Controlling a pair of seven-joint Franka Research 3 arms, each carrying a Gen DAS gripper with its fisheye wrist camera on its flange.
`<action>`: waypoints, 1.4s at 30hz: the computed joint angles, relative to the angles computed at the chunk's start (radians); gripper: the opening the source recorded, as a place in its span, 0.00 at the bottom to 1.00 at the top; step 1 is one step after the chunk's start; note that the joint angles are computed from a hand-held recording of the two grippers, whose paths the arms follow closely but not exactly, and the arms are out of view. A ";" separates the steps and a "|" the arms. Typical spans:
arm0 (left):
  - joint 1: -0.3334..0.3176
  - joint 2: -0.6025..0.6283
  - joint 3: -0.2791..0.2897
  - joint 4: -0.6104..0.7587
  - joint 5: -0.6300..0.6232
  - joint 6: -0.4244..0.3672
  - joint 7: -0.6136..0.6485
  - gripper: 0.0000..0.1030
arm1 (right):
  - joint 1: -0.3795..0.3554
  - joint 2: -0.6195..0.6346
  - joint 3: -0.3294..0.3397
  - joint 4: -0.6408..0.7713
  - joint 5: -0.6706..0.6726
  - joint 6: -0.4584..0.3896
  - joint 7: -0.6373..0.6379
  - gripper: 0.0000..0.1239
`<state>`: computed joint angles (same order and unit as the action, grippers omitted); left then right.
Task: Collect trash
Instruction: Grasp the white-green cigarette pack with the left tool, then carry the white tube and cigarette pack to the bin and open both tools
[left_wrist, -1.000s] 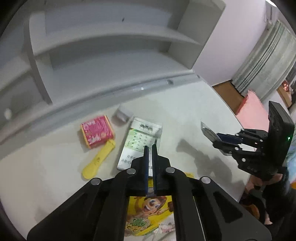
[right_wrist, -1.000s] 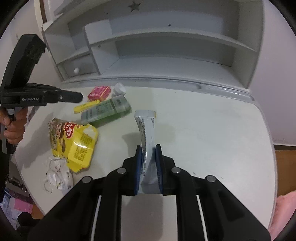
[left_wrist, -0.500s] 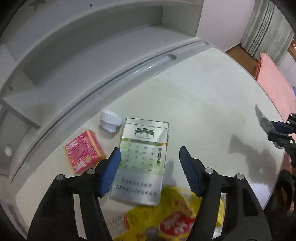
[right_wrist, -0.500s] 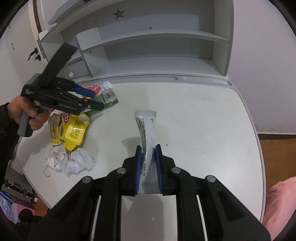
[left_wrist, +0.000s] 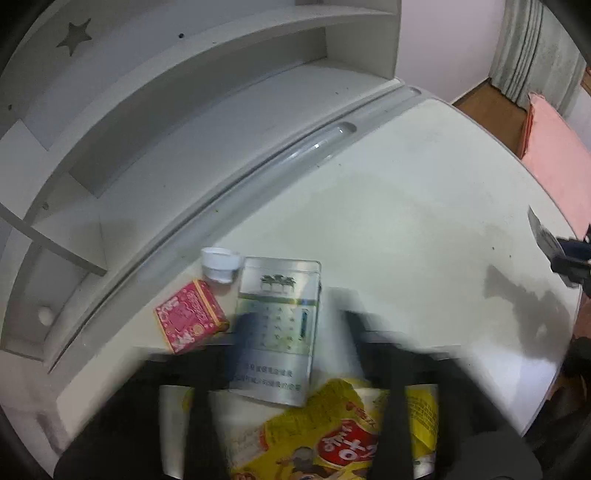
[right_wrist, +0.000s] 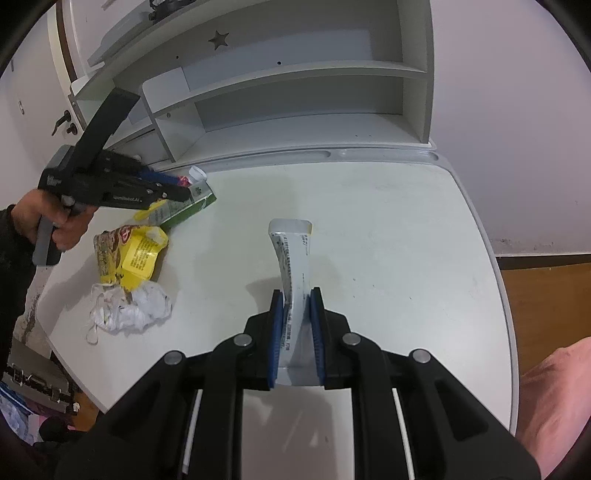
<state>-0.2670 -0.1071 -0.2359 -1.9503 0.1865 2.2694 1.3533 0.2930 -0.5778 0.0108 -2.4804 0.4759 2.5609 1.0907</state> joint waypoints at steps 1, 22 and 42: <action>0.001 -0.002 0.003 -0.011 0.002 0.026 0.017 0.81 | -0.002 -0.008 -0.001 -0.006 -0.003 -0.003 0.000 0.12; 0.012 0.032 -0.004 0.042 -0.051 0.016 0.006 0.54 | -0.025 -0.015 -0.027 -0.018 0.014 0.016 -0.009 0.12; -0.554 0.617 -0.172 0.598 0.358 0.306 -0.273 0.54 | -0.778 -0.296 -0.309 -0.397 -0.239 -0.087 -0.007 0.12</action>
<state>-0.8209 0.5098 -0.4079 -1.3524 0.5449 2.5753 1.0799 -0.4848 -0.8739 -0.2982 -2.8771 0.2368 2.4736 1.0839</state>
